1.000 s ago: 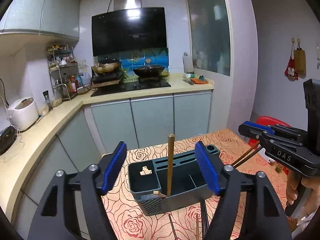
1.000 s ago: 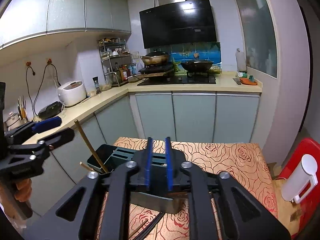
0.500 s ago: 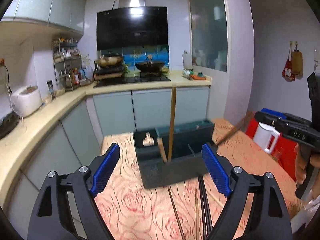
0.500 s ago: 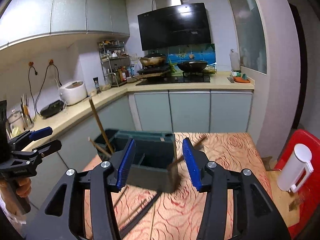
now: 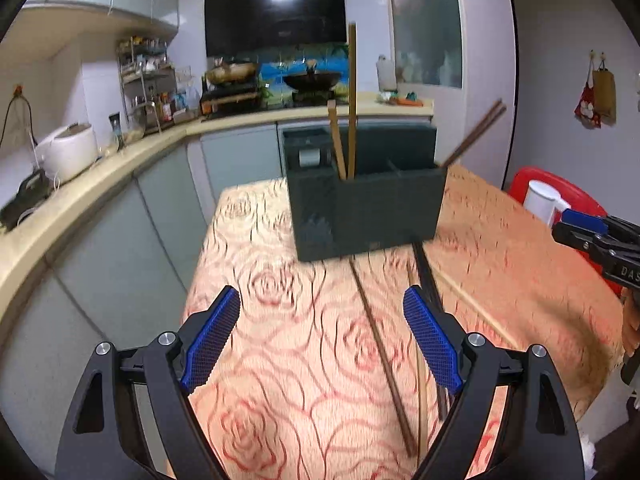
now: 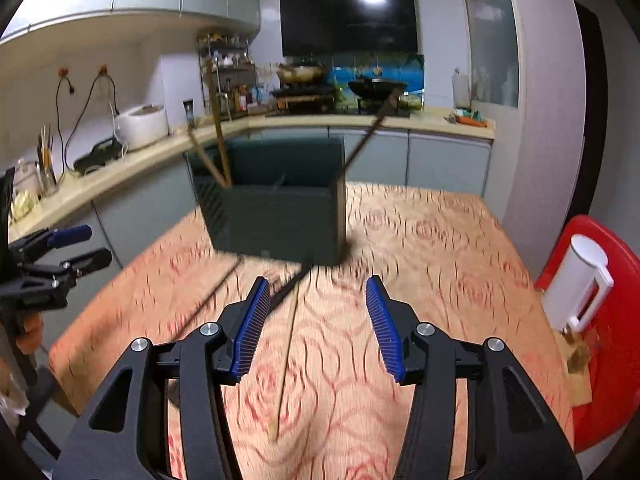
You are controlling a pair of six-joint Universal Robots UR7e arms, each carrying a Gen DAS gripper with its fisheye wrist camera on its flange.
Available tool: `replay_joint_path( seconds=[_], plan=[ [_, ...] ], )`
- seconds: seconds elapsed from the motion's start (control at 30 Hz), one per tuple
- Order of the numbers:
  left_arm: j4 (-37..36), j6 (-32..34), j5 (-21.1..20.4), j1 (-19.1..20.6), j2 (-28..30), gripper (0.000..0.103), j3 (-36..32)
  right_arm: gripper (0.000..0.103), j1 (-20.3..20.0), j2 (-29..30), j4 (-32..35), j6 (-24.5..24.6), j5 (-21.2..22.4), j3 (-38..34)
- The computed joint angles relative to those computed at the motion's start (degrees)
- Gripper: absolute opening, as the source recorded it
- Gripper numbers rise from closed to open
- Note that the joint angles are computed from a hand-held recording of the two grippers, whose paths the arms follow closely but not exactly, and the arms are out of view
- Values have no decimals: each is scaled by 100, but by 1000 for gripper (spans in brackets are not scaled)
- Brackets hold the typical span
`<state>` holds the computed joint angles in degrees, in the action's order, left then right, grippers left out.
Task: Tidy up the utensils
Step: 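Move both tools back down to the remaining chopsticks on the table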
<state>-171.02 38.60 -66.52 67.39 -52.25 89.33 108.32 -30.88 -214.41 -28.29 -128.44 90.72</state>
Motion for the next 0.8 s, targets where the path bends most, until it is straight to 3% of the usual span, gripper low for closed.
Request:
replay_joint_path(
  seconds=[0.2, 0.4, 0.8],
  plan=[
    [-16, 13, -18, 126, -135, 81, 375, 49, -70, 146, -249, -6, -168, 363],
    [-59, -118, 109, 207, -142, 81, 459, 49, -171, 161, -13, 368, -134, 570],
    [192, 132, 303, 184, -95, 78, 800, 49, -213, 175, 117, 530, -97, 578]
  ],
)
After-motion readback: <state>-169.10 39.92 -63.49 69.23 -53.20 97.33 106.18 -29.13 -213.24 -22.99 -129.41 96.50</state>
